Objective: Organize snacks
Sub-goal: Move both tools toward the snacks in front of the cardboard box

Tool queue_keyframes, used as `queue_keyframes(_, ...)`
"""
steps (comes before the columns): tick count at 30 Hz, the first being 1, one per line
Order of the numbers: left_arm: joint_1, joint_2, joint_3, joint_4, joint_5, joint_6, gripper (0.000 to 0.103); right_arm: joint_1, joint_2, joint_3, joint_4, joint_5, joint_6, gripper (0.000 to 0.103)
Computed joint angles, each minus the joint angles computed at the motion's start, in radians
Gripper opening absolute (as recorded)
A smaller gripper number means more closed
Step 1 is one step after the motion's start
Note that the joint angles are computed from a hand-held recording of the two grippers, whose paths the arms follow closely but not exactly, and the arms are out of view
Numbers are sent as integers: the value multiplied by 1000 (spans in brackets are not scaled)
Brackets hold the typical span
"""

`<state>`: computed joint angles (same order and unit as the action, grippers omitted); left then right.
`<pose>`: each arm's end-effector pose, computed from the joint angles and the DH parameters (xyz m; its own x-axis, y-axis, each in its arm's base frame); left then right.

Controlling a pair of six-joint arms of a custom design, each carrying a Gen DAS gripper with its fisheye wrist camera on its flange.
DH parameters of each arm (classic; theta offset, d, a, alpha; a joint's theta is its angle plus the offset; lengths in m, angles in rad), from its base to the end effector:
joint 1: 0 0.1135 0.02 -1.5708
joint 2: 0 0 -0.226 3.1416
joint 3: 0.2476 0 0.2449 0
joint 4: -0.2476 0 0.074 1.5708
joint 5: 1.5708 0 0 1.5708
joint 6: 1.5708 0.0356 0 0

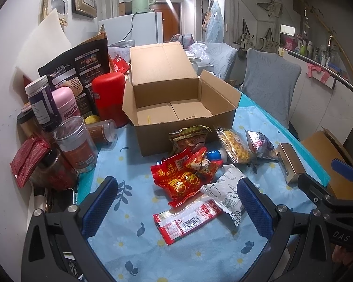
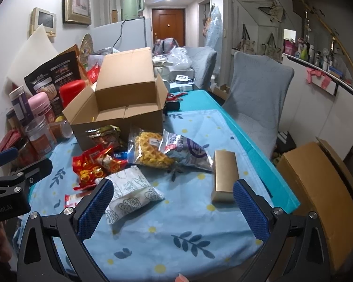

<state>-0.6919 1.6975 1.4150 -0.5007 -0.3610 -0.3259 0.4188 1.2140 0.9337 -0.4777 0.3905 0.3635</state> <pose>0.2924 -0.2260 0.2534 -0.6441 0.1447 -0.7511 0.2089 0.9779 0.0092 0.2462 0.0948 0.2438 -0.6309 0.0790 -0.7718 0.1079 0.9941 0.0136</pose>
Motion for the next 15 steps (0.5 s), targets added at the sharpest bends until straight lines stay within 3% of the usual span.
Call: queue_keyframes(15,17,65,66,-39,32,-9,103,-44,9,-34,65,-66,-58,103)
